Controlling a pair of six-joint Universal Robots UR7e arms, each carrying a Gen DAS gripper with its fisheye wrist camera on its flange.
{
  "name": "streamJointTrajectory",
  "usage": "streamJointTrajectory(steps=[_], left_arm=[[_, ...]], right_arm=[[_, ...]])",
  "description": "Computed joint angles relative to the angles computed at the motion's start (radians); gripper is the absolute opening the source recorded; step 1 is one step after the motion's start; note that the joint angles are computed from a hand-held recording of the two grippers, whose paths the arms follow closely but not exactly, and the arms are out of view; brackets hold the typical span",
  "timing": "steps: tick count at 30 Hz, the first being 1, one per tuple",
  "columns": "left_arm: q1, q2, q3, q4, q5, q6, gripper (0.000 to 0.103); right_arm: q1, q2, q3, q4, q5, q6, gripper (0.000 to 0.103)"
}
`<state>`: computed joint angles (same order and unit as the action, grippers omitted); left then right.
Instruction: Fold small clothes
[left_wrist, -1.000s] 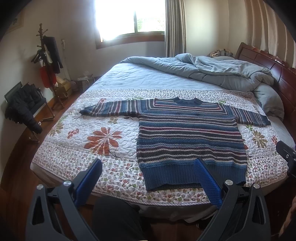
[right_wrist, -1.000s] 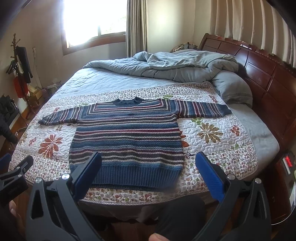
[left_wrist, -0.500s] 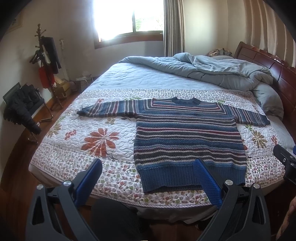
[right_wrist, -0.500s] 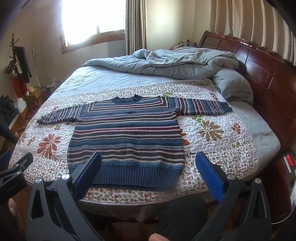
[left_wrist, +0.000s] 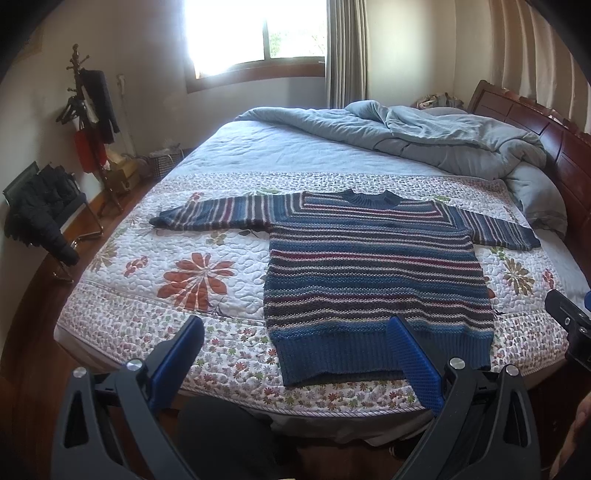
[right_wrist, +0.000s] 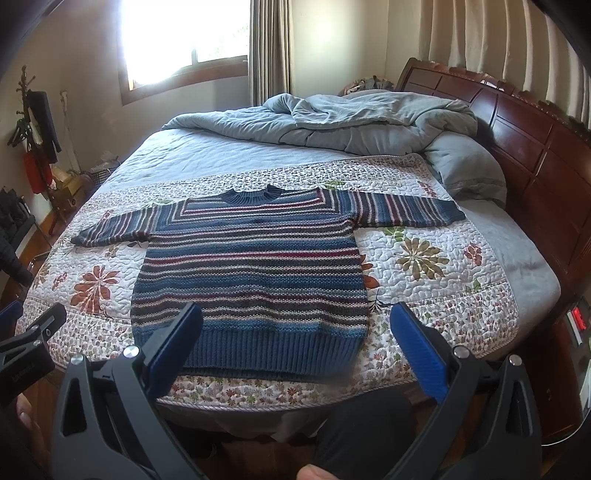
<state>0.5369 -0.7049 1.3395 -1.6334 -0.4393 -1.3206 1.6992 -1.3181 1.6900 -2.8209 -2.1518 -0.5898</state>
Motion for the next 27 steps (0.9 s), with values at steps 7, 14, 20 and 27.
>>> streamJointTrajectory(steps=[7, 14, 20, 27], left_arm=[[0.005, -0.008, 0.014, -0.016, -0.004, 0.009, 0.099], [0.011, -0.013, 0.022, -0.025, -0.007, 0.011, 0.099], [0.012, -0.013, 0.018, -0.022, -0.008, 0.011, 0.099], [0.012, -0.015, 0.023, -0.026, -0.008, 0.012, 0.099]], right_arm=[[-0.003, 0.006, -0.005, 0.0, -0.001, -0.002, 0.101], [-0.004, 0.012, -0.008, 0.002, -0.001, -0.002, 0.101], [-0.006, 0.016, -0.009, -0.001, -0.002, -0.004, 0.101], [-0.006, 0.018, -0.011, 0.002, -0.003, -0.006, 0.101]])
